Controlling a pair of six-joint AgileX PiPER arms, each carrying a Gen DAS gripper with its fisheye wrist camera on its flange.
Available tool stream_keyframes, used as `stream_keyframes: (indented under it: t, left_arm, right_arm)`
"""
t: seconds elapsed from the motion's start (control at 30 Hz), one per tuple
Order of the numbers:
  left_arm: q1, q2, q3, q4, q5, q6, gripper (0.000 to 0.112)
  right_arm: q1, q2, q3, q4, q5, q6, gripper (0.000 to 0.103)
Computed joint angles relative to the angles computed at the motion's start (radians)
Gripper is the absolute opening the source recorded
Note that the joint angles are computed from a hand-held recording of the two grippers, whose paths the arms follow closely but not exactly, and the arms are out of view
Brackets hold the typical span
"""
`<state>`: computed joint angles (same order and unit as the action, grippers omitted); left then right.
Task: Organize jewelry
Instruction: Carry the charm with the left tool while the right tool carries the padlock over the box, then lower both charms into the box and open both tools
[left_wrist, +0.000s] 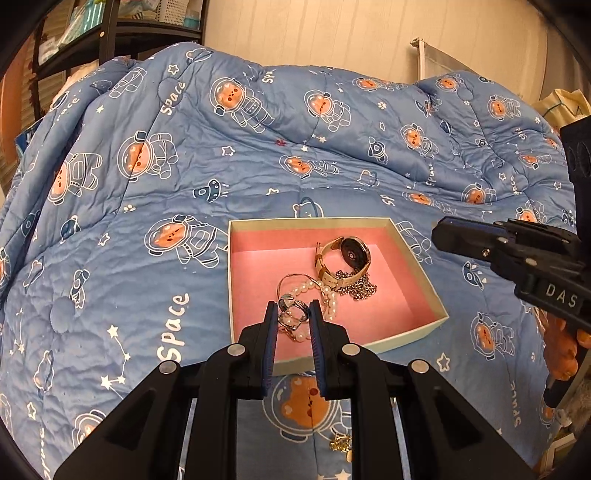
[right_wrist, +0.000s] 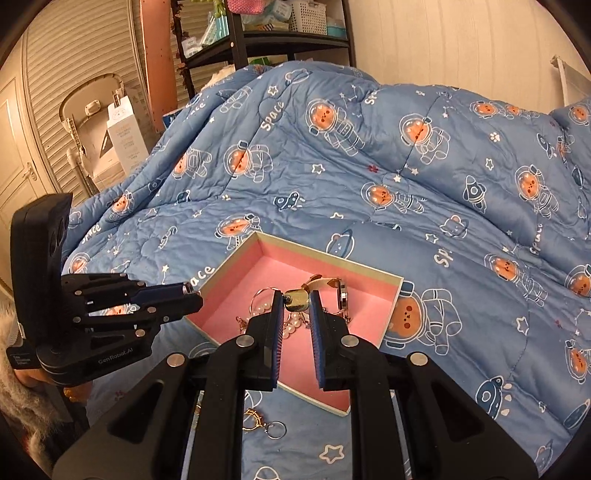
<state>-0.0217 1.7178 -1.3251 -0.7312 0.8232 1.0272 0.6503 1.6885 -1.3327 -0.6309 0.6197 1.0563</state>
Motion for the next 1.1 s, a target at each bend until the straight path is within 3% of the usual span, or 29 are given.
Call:
stream_keyframes:
  t: [0.1, 0.27, 0.37, 0.57, 0.83, 1.1]
  left_arm:
    - [-0.040, 0.044, -0.046, 0.068, -0.012, -0.046, 0.017]
    - [-0.082, 0.134, -0.142, 0.144, 0.040, -0.114, 0.017]
    - [-0.100, 0.182, -0.189, 0.185, 0.068, -0.149, 0.017]
    - [-0.129, 0.243, -0.275, 0.244, 0.117, -0.201, 0.017]
    - [-0.175, 0.312, -0.355, 0.335, 0.148, -0.274, 0.017]
    - [-0.177, 0.321, -0.359, 0.321, 0.144, -0.276, 0.017]
  right_arm:
    - [-0.030, 0.069, -0.043, 0.092, 0.009, -0.116, 0.014]
    - [-0.111, 0.165, -0.104, 0.353, -0.009, -0.357, 0.014]
    - [-0.147, 0.214, -0.146, 0.481, 0.011, -0.478, 0.014]
    - [-0.177, 0.295, -0.240, 0.589, 0.104, -0.597, 0.014]
    - [-0.173, 0.360, -0.336, 0.565, 0.202, -0.614, 0.015]
    - [-0.139, 0.413, -0.408, 0.513, 0.254, -0.597, 0.015]
